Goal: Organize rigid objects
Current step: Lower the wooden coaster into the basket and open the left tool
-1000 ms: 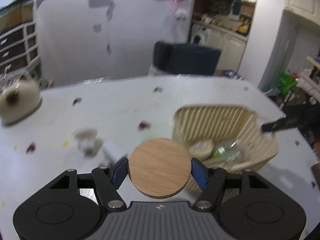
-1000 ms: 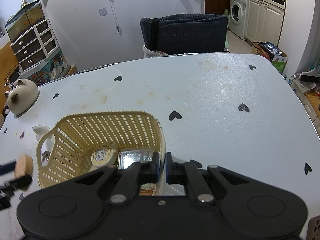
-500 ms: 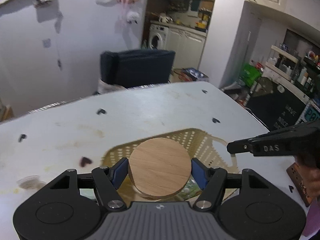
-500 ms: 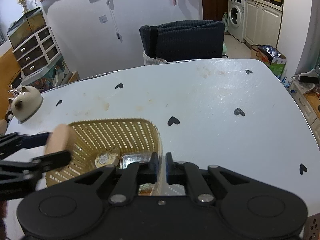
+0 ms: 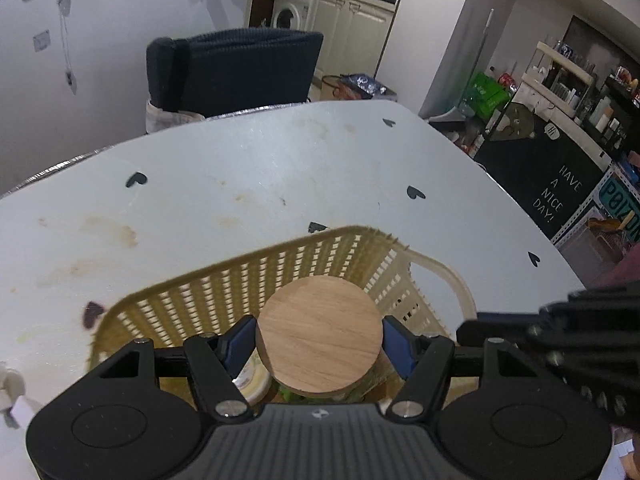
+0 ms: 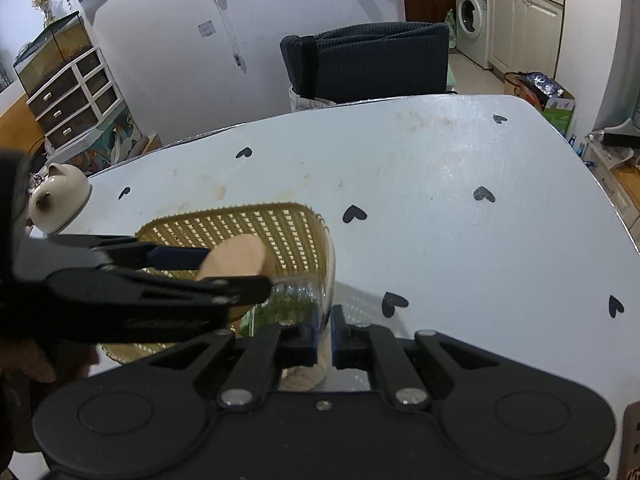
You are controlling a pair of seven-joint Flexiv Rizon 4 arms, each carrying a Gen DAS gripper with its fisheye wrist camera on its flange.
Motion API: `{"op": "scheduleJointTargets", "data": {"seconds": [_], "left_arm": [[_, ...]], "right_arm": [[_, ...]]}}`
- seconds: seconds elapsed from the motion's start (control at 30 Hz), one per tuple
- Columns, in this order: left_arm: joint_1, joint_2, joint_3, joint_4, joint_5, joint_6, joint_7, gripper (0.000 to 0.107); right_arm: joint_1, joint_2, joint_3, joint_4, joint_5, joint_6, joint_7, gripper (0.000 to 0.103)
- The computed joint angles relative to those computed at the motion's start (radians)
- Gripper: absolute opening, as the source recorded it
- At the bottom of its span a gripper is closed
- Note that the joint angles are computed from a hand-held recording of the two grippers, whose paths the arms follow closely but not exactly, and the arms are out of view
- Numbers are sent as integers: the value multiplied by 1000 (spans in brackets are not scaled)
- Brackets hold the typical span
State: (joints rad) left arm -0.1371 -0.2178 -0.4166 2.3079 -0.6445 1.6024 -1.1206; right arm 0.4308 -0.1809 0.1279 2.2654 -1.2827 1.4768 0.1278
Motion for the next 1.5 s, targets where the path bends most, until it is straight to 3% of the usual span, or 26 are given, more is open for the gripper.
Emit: {"op": "scheduleJointTargets", "data": {"seconds": [0.23, 0.5, 0.57, 0.67, 0.77, 0.9, 1.07, 1.17, 1.3, 1.4, 1.43, 1.5], "left_arm": [[-91, -69, 139, -92, 137, -69, -123, 68], [-50, -110, 93, -122, 134, -108, -133, 68], [-44, -108, 89, -122, 121, -117, -143, 74], [-89, -103, 153, -133, 173, -133, -197, 82], [-74, -91, 130, -119, 155, -130, -193, 87], [-133, -74, 214, -128, 232, -155, -277, 91], [-120, -49, 210, -103, 234, -147, -302, 100], [-160, -33, 273, -105, 307, -149, -375, 102], [-113, 6, 212, -63, 242, -124, -328, 103], [-154, 27, 282, -72, 354, -134, -417, 102], [-150, 38, 276, -59, 351, -114, -417, 103], [-97, 68, 169, -2, 165, -51, -289, 103]], "right_arm": [[0, 1, 0, 1, -11, -3, 9, 6], [1, 4, 8, 2, 12, -16, -7, 5], [0, 3, 3, 3, 4, -3, 3, 5], [4, 3, 6, 1, 8, -15, -5, 6], [3, 4, 4, 3, 3, -11, 0, 6], [-1, 4, 3, 4, -5, -7, 7, 6], [-6, 3, 1, 3, -21, 1, 22, 6], [-9, 2, 0, 2, -30, 5, 29, 6], [-15, 1, -5, 2, -60, 16, 54, 6], [-23, 1, -4, 1, -78, 23, 68, 6], [-25, 0, -5, 1, -89, 28, 78, 5], [-33, -1, -11, -2, -138, 38, 118, 5]]}}
